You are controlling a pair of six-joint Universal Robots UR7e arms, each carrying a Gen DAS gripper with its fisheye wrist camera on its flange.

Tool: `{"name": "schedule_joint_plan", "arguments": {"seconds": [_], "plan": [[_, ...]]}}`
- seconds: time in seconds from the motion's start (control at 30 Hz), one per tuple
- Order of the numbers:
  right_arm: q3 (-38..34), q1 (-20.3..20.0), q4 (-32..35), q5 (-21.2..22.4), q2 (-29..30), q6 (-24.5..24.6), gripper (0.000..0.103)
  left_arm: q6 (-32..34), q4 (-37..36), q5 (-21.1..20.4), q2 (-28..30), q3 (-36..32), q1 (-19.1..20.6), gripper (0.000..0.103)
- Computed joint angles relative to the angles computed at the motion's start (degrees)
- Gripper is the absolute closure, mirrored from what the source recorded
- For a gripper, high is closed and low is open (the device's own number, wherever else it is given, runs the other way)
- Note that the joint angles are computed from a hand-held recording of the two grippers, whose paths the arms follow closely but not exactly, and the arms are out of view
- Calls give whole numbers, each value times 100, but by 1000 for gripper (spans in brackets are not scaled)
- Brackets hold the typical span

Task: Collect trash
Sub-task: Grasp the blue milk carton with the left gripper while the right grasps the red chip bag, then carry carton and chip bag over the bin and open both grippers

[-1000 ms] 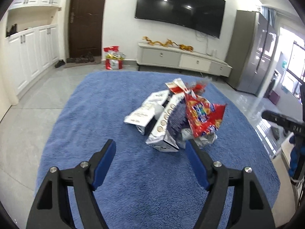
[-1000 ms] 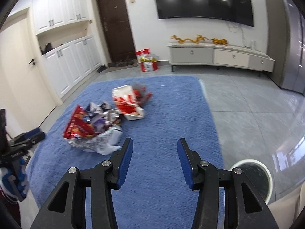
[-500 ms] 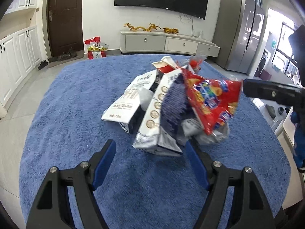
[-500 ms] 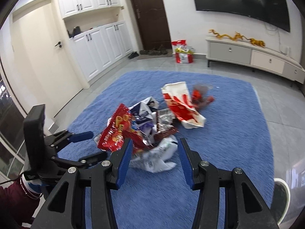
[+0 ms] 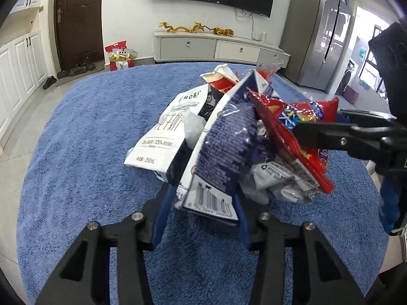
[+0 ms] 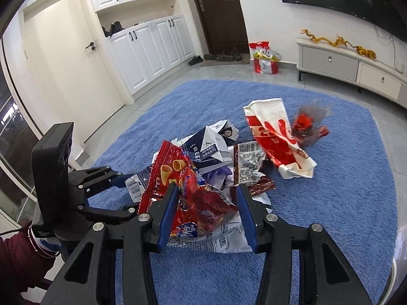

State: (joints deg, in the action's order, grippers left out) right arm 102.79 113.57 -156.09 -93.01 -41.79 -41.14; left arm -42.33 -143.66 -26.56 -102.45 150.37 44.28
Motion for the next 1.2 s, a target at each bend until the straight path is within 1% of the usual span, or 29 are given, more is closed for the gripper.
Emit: {"name": "schedule_joint_plan", "arguments": {"seconds": [0.03,0.07,0.1,0.13,0.2,0.37,0.5,0.57,0.67,0.73,0.8,0.9,0.93,0.97,1.03,1.1,1.2], "plan": [[-17,-8,30,24,12,-9,60,-11,-22,-17,-26,22,-27,66],[-36,-16,57,52,21,-17,64,-41,-16,-7,-60,44,-61,67],[-51,-28,97,99,23,-35,70,-91,31,4,-98,54,-95,68],[-53,-35,112,140,22,-50,73,-158,107,4,-170,74,-145,70],[-39,-52,106,223,2,-84,84,-280,252,-12,-272,91,-211,70],[88,-68,39,385,-127,-159,94,-551,504,-32,-532,145,-416,70],[242,-85,-74,504,-289,-111,94,-1109,1207,41,-891,148,-678,70],[293,-112,-113,602,-381,-61,94,-1528,1811,78,-1170,118,-856,70],[353,-148,-205,702,-483,7,95,-2337,3012,142,-1621,-1,-1185,70],[430,-196,-269,796,-584,42,94,-2947,3902,189,-1839,-128,-1410,70],[518,-231,-344,861,-697,63,94,-3723,4984,215,-2054,-290,-1740,70],[651,-303,-440,938,-878,67,94,-4659,6158,233,-2108,-531,-2134,70],[687,-339,-454,956,-945,51,94,-5076,6626,231,-2082,-634,-2313,70],[746,-377,-505,969,-1032,39,94,-5394,6946,210,-2050,-686,-2456,70],[816,-451,-563,998,-1161,5,94,-5902,7421,193,-1898,-823,-2690,70],[909,-540,-612,1033,-1325,-30,94,-6114,7559,211,-1674,-960,-2788,70],[989,-705,-621,1123,-1559,-84,95,-6232,7501,278,-1272,-1118,-2857,70]]}}
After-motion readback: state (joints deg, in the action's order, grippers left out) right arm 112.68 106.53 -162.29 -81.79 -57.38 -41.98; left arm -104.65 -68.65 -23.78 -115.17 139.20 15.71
